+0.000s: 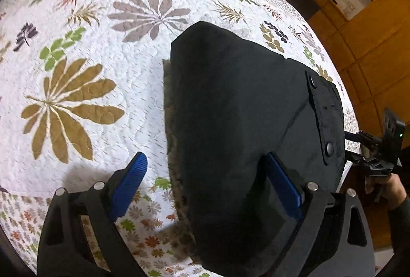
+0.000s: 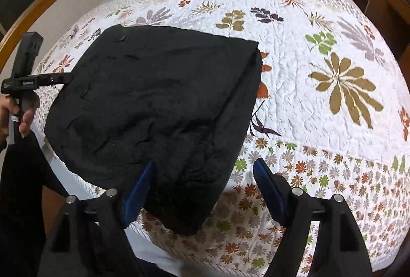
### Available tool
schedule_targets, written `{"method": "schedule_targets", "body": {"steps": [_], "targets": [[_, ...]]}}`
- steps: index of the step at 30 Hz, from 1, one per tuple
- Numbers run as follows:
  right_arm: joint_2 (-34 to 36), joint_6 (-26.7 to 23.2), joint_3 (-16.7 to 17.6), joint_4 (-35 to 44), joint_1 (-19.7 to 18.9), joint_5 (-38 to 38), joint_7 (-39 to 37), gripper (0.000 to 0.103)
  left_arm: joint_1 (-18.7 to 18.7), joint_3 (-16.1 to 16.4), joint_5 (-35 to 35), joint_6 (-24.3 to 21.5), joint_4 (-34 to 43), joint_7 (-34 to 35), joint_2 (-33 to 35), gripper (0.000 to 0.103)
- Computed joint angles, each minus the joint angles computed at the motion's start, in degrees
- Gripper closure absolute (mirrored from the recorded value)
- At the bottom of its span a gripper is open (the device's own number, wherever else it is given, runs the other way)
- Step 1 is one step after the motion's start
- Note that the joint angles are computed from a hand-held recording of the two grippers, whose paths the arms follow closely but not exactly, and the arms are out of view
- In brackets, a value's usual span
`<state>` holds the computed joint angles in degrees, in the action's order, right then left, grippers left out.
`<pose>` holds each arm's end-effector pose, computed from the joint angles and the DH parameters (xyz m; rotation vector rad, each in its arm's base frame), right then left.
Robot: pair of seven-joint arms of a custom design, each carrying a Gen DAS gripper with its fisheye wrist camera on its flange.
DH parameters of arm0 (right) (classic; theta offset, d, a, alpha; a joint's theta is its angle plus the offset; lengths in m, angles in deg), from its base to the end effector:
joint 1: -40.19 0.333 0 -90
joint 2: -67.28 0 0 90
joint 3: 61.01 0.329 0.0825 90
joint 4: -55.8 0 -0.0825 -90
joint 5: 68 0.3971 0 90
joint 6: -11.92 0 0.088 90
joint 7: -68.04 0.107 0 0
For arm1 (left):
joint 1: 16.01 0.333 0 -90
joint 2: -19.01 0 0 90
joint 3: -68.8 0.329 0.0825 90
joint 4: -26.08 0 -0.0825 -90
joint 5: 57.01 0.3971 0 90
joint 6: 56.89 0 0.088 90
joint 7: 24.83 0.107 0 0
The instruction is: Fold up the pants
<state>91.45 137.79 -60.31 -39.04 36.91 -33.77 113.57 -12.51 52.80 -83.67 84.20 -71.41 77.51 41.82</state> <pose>0.7005 -0.0128 0.3887 -2.1895 1.4490 0.1054 0.6953 -0.1294 0.4156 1.9979 -2.1646 0.8720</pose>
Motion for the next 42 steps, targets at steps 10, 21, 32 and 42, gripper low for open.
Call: {"method": "schedule_targets", "body": {"steps": [10,21,32,42], "targets": [[10.9,-19.3,2.6,16.1,-9.5,17.9,12.2,0.009,6.3,-4.2,-13.2,-13.7,11.2,10.5,8.6,0.011],[25.4,-31.7,7.9,30.6,-16.1,24.1,25.1,0.003,13.4,-6.7,-28.4,-33.7,24.7,7.4,23.4,0.011],[30.3,-37.6,9.2,34.8,-16.2,21.6,26.6,0.003,11.3,-7.0,-25.7,-39.0,32.3,7.1,29.2,0.011],[34.6,-38.6,10.6,40.1,-15.6,21.0,26.9,0.003,11.3,-7.6,-26.7,-35.7,28.1,8.2,26.4,0.011]]}}
